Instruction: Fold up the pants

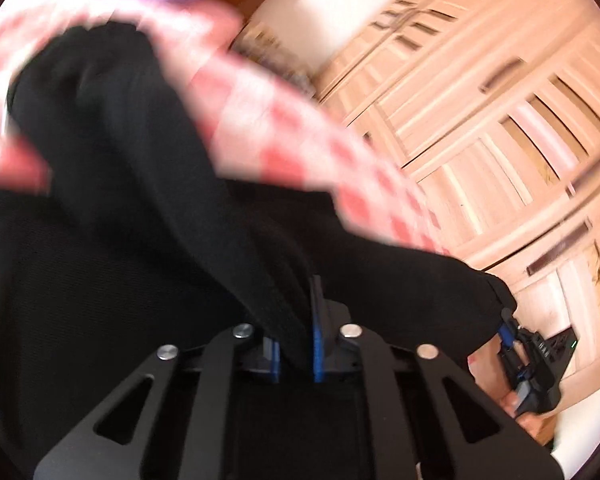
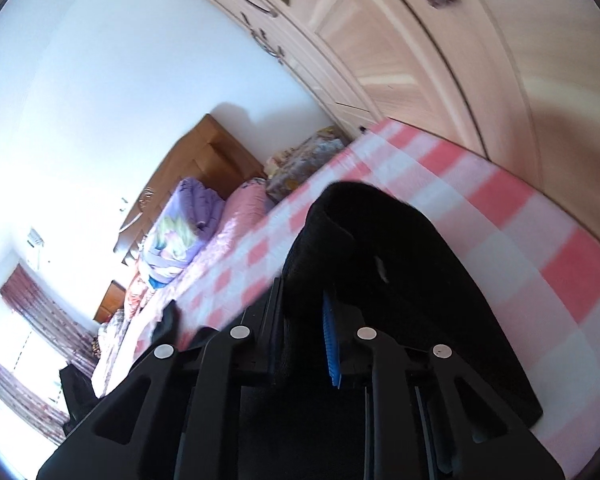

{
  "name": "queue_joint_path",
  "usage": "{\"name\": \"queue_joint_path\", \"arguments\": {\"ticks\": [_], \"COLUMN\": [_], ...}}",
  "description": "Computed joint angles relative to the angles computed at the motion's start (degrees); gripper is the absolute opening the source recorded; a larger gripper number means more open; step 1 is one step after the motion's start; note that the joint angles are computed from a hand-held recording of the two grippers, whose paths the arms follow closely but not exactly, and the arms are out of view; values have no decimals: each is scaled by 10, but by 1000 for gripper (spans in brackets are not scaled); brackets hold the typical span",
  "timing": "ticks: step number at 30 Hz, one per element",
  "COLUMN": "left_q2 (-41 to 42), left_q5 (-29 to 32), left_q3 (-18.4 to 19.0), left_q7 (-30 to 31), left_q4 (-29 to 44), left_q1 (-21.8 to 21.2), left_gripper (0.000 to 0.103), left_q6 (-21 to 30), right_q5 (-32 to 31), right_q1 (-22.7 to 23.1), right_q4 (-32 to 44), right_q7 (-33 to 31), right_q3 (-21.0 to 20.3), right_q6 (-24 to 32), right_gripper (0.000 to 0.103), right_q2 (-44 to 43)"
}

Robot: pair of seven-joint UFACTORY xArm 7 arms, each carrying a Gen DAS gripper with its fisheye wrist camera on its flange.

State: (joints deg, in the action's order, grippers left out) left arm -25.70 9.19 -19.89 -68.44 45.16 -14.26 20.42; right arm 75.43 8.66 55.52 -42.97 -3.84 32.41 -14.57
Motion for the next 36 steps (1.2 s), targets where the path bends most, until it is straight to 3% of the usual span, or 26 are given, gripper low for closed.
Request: {"name": "queue_joint_path", "arguments": {"ticks": [2, 5, 8, 11, 16, 19, 23, 26, 30, 34, 36], "left_q2": [6, -10, -39, -97, -156, -123, -141, -155, -161, -141, -142], "left_q5": [32, 33, 30, 5, -20, -26, -11, 11, 9, -12, -13], "left_q3": [-2, 18, 20, 5, -72, -90, -74, -86, -78, -60, -52], "left_q7": [26, 43, 68, 64, 24, -3, -18, -16, -11, -14, -5], "left_q4": [66, 98, 105, 43, -75, -101, -118, -85, -98, -138, -136], "left_q1": [17, 23, 24, 7, -38, -56, -64, -55, -69, -80, -83], "left_gripper": [9, 9, 10, 10, 11, 11, 11, 11, 11, 11, 11], "left_q6": [51, 36, 39, 37, 78, 94, 69, 107, 102, 58, 60], "right_q5": [-4, 24, 40, 24, -70, -38, -56, -54, -94, -76, -85], "right_q1": [-2, -10, -23, -40, -68, -70, -72, -70, -70, -66, -67], "right_q4": [32, 56, 28, -41, -144, -163, -160, -170, -185, -189, -185], "right_q7": [4, -12, -39, -49, 2, -11, -10, -12, 13, 9, 11], "right_q3": [-4, -17, -32, -51, -59, -88, -66, -75, -79, -91, -85], "right_q6": [15, 45, 82, 118, 127, 159, 132, 131, 119, 125, 123], "right_gripper": [19, 18, 18, 18, 17, 15, 15, 15, 15, 15, 15], "right_q2": [13, 12, -21, -66, -95, -85, -109, -140, -137, -124, -130]}}
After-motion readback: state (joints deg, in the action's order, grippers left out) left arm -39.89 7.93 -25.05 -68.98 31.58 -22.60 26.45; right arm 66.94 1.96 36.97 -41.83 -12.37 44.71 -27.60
